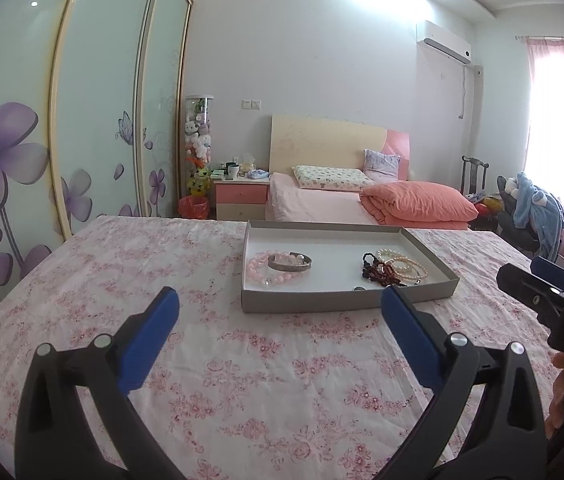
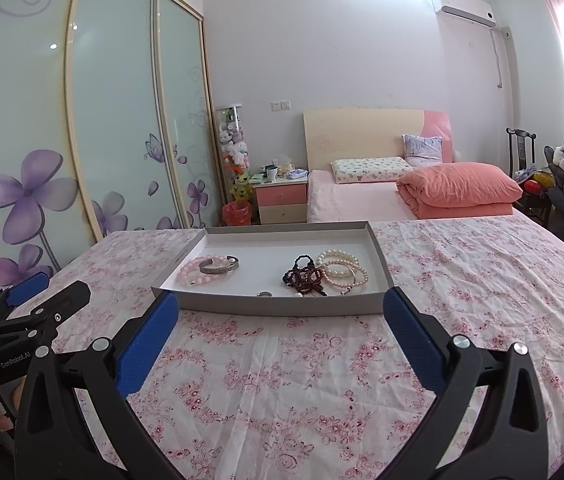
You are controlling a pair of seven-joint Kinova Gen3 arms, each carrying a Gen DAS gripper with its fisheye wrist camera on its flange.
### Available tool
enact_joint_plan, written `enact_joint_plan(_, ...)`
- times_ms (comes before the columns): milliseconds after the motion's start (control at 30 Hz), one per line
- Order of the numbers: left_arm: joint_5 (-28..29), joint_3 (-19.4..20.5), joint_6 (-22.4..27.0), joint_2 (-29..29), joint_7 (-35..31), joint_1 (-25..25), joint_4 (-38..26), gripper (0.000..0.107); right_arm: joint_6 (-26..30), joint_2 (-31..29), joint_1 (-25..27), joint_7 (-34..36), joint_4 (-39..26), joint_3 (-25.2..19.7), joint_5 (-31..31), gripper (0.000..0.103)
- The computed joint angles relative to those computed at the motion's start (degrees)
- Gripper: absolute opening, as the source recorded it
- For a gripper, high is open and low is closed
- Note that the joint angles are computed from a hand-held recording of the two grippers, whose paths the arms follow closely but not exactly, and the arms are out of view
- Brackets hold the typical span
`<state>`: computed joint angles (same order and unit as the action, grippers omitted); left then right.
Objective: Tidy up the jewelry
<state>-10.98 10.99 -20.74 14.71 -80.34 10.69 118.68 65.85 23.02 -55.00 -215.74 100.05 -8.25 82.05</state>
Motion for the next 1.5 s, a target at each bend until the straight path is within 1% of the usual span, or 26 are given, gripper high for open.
enact_joint_plan(700,0.61,-0.24,0.25,-0.1,0.01,0.44,0.22,0.099,-0.95,0.11,0.3,-0.51,0.03,0.21,-0.55,0.101)
enact_joint_plan(1200,-0.4,0.49,1.07,0.59,0.85,-0.25,-0.7,0.099,-1.69,-0.05,0.64,-0.72,0.32,0.1,-0.5,0.101)
enact_joint_plan(1500,0.66,0.15,1.33,0.89,0.11,0.26,-1.05,0.099,-1.85,0.17,0.53,-0.65,0.02,0.11,-0.5,0.101)
